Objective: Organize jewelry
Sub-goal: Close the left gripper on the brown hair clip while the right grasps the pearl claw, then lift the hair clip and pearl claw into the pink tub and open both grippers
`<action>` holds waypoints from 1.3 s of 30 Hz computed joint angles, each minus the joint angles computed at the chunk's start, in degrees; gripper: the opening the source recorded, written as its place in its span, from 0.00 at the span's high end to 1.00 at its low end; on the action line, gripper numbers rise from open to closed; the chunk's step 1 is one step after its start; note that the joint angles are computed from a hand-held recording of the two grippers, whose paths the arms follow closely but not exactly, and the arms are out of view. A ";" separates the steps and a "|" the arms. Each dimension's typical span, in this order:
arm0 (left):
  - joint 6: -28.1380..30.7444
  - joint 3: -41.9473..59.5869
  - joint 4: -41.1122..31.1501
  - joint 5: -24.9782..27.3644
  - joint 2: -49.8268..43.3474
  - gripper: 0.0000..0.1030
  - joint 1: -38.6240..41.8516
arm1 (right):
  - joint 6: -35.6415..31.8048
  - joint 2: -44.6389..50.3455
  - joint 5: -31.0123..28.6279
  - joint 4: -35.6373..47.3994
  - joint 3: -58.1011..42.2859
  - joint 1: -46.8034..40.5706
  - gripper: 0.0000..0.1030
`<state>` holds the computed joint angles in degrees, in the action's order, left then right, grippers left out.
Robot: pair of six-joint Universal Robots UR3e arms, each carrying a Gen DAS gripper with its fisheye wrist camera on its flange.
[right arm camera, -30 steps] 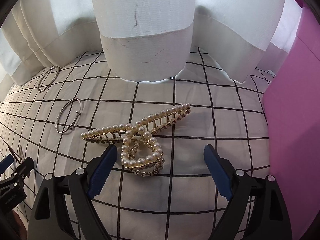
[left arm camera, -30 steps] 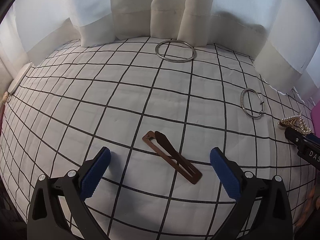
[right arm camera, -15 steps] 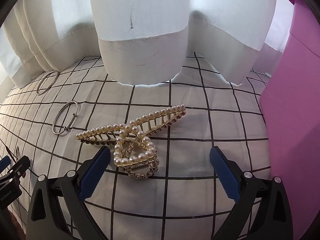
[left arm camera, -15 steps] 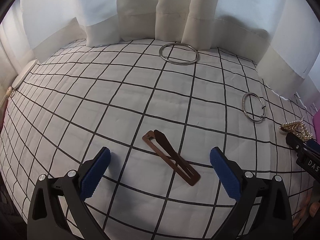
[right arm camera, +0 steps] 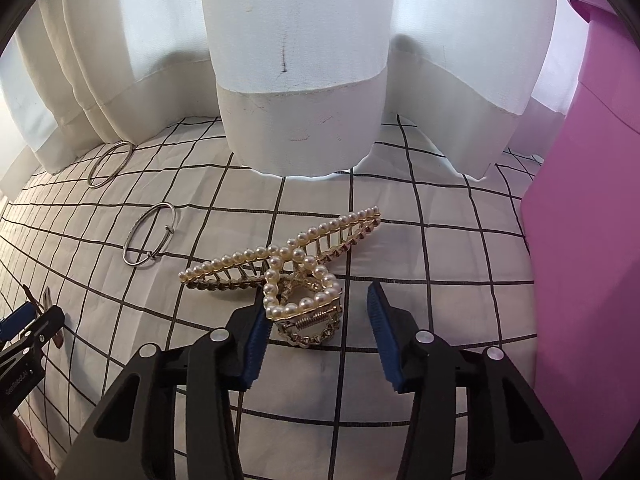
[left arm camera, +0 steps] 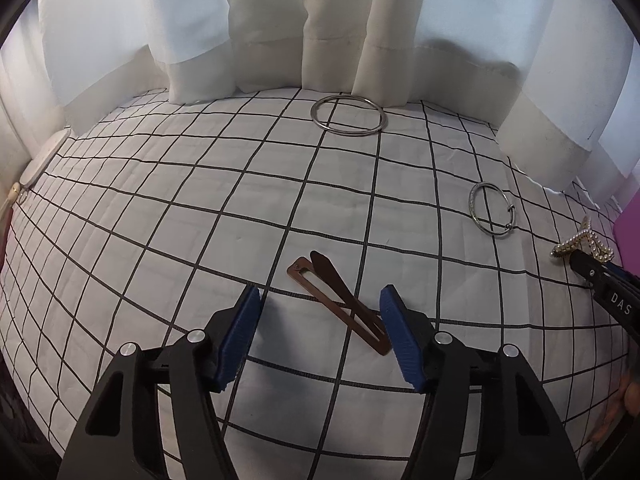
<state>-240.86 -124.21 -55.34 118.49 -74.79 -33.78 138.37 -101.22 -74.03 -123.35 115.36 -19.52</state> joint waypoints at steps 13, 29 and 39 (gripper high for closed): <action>1.41 -1.75 0.88 -0.32 3.84 0.87 -0.95 | -4.28 -6.78 4.17 8.24 1.84 -5.78 0.69; 1.39 2.30 -5.87 2.49 8.22 0.87 -3.07 | -10.22 -15.80 10.06 22.54 -0.44 -11.78 0.70; 1.41 3.84 -8.84 3.13 10.26 0.87 -3.72 | -11.04 -18.52 12.38 27.85 -3.17 -13.22 0.70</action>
<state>-239.45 -120.37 -64.18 121.62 -64.53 -37.51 127.33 -119.74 -61.65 -95.50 112.20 -32.74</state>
